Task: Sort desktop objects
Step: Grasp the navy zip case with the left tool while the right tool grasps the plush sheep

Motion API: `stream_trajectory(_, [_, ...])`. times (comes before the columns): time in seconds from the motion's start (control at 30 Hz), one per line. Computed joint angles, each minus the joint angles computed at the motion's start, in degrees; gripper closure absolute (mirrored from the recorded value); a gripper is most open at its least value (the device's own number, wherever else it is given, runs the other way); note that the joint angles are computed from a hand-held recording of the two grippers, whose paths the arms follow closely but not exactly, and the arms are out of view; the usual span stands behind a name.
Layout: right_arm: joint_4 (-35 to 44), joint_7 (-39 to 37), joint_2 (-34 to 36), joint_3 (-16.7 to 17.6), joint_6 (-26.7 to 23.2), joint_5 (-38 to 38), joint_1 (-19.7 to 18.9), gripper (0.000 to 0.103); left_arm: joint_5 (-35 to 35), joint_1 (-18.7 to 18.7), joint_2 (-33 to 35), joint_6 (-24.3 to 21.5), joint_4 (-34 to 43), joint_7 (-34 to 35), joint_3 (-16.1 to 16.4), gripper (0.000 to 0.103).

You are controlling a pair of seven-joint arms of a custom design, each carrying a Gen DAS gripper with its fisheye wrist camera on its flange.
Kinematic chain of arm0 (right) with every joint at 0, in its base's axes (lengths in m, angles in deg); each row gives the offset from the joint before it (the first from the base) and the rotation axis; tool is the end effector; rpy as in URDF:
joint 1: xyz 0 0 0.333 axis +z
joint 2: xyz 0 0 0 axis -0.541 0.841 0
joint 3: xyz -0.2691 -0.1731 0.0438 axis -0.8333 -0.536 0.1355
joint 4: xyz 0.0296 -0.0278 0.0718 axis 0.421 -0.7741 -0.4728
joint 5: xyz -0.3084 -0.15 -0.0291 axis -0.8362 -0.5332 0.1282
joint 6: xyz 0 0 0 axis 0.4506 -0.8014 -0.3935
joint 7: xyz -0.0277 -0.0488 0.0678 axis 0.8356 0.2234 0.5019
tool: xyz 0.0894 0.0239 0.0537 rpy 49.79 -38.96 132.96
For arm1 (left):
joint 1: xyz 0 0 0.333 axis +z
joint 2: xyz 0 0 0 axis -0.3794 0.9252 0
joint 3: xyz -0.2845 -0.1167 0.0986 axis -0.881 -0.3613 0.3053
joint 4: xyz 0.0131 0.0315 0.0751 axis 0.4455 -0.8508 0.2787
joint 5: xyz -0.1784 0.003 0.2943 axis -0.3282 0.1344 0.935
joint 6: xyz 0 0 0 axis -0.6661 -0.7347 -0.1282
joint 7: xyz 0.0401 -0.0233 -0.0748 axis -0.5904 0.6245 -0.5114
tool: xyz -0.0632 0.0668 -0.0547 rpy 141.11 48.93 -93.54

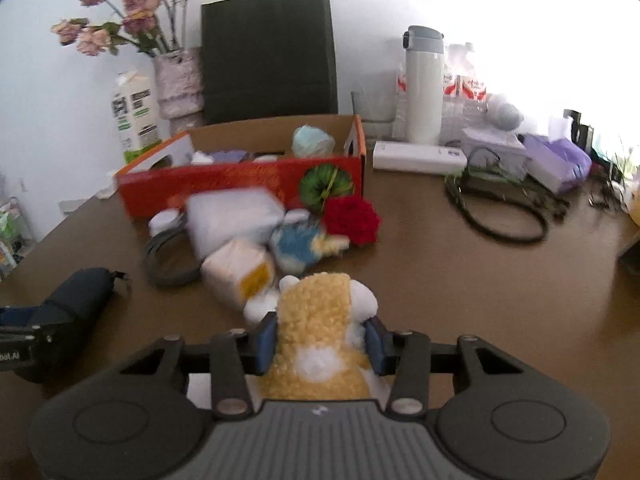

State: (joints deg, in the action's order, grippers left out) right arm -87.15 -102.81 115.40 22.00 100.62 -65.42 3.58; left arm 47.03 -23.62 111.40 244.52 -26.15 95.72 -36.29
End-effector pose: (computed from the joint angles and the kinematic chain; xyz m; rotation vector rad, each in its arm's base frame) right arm 0.5951 0.3634 0.3973 -1.3422 2.0091 -0.8998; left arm 0.7060 -0.1653 0.4038 -1.2591 2.2549 -1.0587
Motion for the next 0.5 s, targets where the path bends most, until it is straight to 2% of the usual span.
stream_trajectory(0.07, [-3.0, 2.8, -2.0, 0.1, -1.2, -1.5, 2.1, 0.06, -3.1, 3.8, -4.1, 2.2, -7.2, 3.9, -4.0, 0.036])
stream_trajectory(0.17, [-5.2, 5.4, -3.6, 1.5, -3.3, -2.4, 3.6, 0.059, -8.7, 9.4, -7.6, 2.1, -13.4, 11.6, -9.6, 0.032])
stream_trajectory(0.2, [-5.4, 5.1, -3.9, 2.3, -4.1, -2.0, 3.7, 0.059, -9.8, 9.8, -7.7, 2.0, -13.7, 13.2, -9.9, 0.027])
stream_trajectory(0.23, [-5.5, 4.5, -4.0, 2.8, -4.7, -2.0, 3.8, 0.058, -10.0, 8.9, -7.8, 2.1, -13.6, 13.3, -8.8, 0.022])
stream_trajectory(0.27, [-5.4, 4.1, -4.0, 3.2, -4.9, -1.9, 3.7, 0.054, -9.7, 7.4, -7.7, 1.4, -12.7, 12.5, -7.0, 0.022])
stream_trajectory(0.4, [-5.2, 1.1, -4.4, 4.4, -2.8, 0.1, 1.9, 0.049, -8.8, 4.2, -4.5, -2.5, -6.4, 11.9, -4.3, 0.015])
stream_trajectory(0.47, [-4.9, -0.8, -4.3, 4.6, -1.7, 1.2, 1.2, 0.049, -6.0, 0.9, -2.5, -6.0, -2.1, 7.9, -0.7, 0.015])
stream_trajectory(0.5, [-4.5, -2.2, -4.1, 4.8, -1.2, 2.5, 0.6, 0.049, -4.9, -0.1, -1.6, -7.0, -0.6, 6.4, 0.4, 0.018])
